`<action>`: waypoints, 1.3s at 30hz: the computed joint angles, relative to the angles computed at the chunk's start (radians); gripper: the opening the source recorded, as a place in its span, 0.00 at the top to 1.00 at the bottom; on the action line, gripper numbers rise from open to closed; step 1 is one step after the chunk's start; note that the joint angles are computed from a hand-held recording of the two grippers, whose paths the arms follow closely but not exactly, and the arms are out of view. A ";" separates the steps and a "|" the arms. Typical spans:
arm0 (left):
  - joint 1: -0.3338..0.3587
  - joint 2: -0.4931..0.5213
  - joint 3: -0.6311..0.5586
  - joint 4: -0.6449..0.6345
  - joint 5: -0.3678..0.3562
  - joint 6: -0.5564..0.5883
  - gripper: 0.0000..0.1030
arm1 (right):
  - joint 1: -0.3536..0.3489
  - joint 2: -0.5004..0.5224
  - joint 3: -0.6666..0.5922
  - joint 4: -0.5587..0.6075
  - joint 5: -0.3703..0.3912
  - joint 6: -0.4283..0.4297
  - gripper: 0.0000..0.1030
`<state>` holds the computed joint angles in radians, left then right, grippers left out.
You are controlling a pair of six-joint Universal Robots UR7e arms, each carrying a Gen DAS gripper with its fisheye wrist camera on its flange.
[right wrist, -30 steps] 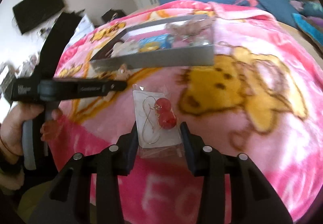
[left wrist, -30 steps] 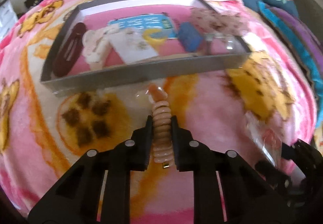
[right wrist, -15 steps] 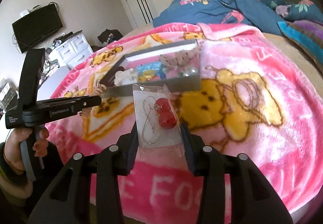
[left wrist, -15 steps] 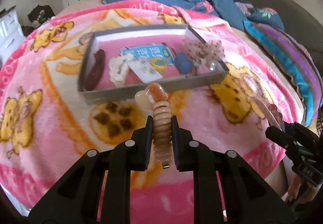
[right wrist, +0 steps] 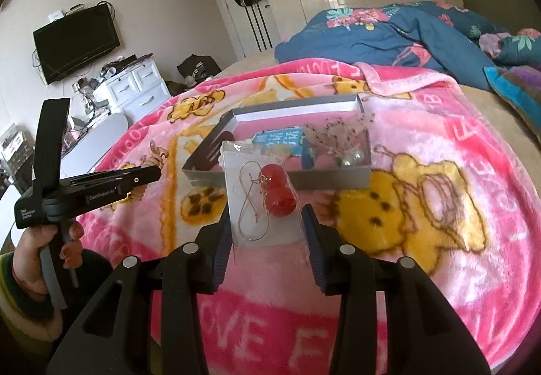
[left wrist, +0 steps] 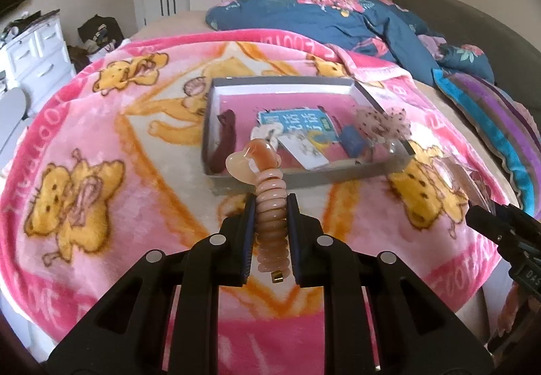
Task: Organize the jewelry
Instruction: 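Carry the coiled hair tie in the left tool into the box while right carries the earring bag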
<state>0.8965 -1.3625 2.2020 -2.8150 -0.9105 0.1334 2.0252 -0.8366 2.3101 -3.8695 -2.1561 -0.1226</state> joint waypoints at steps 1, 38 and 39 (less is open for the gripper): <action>0.002 -0.002 -0.001 -0.004 0.002 0.004 0.90 | 0.001 0.000 -0.006 0.006 0.003 -0.001 0.63; 0.054 0.123 -0.164 -0.019 -0.007 0.052 0.90 | -0.017 0.029 -0.239 0.138 0.001 -0.071 0.63; 0.058 0.133 -0.173 -0.019 -0.005 0.052 0.90 | -0.024 0.033 -0.247 0.143 0.005 -0.069 0.63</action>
